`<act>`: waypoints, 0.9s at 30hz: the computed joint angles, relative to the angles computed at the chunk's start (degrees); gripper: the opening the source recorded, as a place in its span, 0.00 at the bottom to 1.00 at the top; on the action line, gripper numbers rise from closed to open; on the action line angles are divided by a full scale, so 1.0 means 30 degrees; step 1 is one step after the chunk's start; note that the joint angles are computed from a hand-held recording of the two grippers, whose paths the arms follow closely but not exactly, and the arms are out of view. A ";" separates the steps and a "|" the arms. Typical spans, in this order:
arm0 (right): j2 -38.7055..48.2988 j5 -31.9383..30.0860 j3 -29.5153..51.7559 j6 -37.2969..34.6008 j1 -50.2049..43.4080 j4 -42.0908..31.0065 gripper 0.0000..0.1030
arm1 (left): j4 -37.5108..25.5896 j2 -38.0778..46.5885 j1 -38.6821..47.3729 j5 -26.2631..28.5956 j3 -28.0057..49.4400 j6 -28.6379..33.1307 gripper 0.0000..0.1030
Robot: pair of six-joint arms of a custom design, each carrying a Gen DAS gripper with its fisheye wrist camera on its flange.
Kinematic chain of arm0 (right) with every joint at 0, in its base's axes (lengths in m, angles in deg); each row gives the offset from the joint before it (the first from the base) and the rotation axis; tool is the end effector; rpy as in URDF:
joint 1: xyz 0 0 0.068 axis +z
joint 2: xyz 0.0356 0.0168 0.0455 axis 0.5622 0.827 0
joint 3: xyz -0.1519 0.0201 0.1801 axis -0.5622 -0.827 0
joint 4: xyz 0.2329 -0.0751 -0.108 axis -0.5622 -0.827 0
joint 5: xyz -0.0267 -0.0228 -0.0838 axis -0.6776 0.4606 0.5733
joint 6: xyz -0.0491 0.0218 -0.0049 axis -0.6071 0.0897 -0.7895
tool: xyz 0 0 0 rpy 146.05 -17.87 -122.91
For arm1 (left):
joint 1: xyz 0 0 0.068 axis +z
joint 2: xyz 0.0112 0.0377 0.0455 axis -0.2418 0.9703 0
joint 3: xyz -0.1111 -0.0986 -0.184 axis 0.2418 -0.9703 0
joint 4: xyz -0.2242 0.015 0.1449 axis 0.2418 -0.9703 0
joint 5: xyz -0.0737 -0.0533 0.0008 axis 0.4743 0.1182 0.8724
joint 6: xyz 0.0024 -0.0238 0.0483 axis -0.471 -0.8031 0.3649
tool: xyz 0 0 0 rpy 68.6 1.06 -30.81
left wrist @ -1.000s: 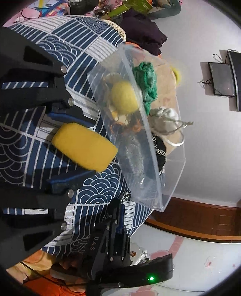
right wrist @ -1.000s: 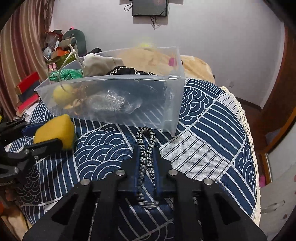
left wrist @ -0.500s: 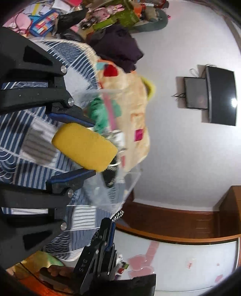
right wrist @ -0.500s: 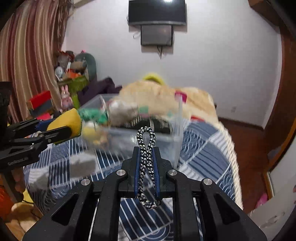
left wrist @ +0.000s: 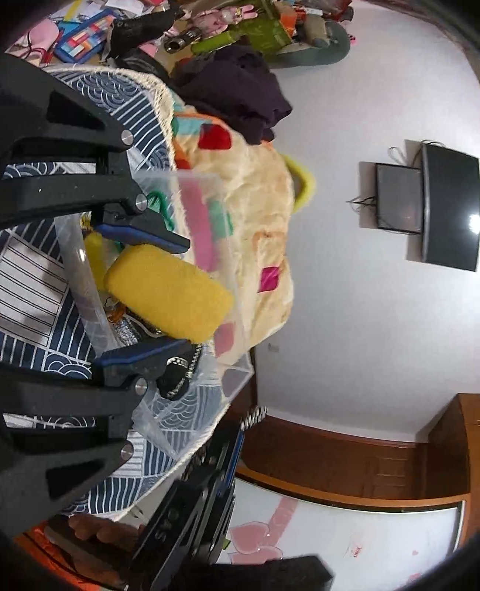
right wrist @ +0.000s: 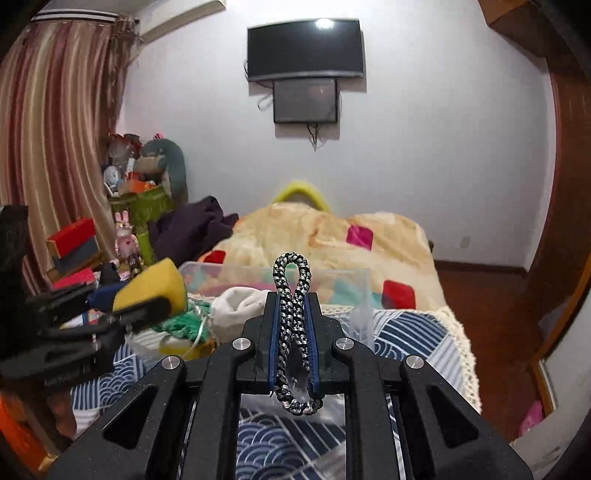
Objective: Organize soft objects
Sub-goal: 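Drop sponge and braided cord into the box, opening both grippers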
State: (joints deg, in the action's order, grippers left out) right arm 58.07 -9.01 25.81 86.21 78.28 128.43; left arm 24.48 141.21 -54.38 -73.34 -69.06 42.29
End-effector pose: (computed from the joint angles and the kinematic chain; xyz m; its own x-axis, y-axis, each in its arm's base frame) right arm 0.2450 0.2317 0.0555 -0.4022 -0.2613 -0.8775 -0.5853 0.8104 0.0270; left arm 0.1678 -0.1183 0.0466 -0.4916 -0.1135 -0.8634 -0.0103 0.9922 -0.1245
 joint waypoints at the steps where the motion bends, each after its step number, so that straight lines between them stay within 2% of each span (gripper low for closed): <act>1: 0.0445 -0.0043 0.0530 0.0072 -0.0069 -0.0416 0.11 | 0.0262 0.0596 0.0140 0.0201 0.0247 0.0056 0.44; 5: 0.2437 -0.0476 0.2870 0.0511 -0.0249 -0.2440 0.12 | 0.0572 0.2961 0.0703 0.1425 0.1590 0.0298 0.44; 9: 0.3130 -0.0414 0.3393 0.0391 0.0078 -0.3181 0.15 | 0.0416 0.4261 0.0356 0.1131 0.2421 0.0438 0.44; 11: 0.3172 -0.0407 0.3484 0.0016 0.0174 -0.3549 0.25 | 0.0184 0.4557 -0.0023 0.0666 0.2659 0.0481 0.52; 12: 0.3094 -0.0166 0.3324 -0.0139 0.0353 -0.3532 0.35 | 0.0019 0.4543 -0.0080 0.0563 0.2700 0.0455 0.54; 14: 0.2825 0.0244 0.3007 -0.0226 0.0428 -0.3427 0.38 | -0.0152 0.4426 -0.0344 0.0271 0.2568 0.0105 0.59; 16: 0.2337 0.0131 0.2542 -0.0162 0.0345 -0.3407 0.48 | 0.0004 0.4096 -0.0404 0.0416 0.2095 -0.0239 0.64; 19: 0.1277 0.0119 0.1329 0.0022 0.0243 -0.2759 0.54 | -0.0517 0.2510 -0.0931 -0.0013 0.1163 -0.0743 0.65; 22: -0.0113 0.0035 0.0029 0.0099 0.0099 -0.2229 0.55 | -0.1816 0.0250 -0.1604 -0.0848 0.0326 -0.1043 0.66; 27: -0.3380 0.0291 -0.2698 0.0105 0.0227 -0.1189 0.55 | -0.6836 -0.5979 -0.4189 -0.3962 -0.1010 -0.2277 0.71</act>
State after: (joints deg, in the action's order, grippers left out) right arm 47.93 -8.14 17.72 86.52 78.96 124.86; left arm 3.97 123.27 -66.94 -85.22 -72.09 35.46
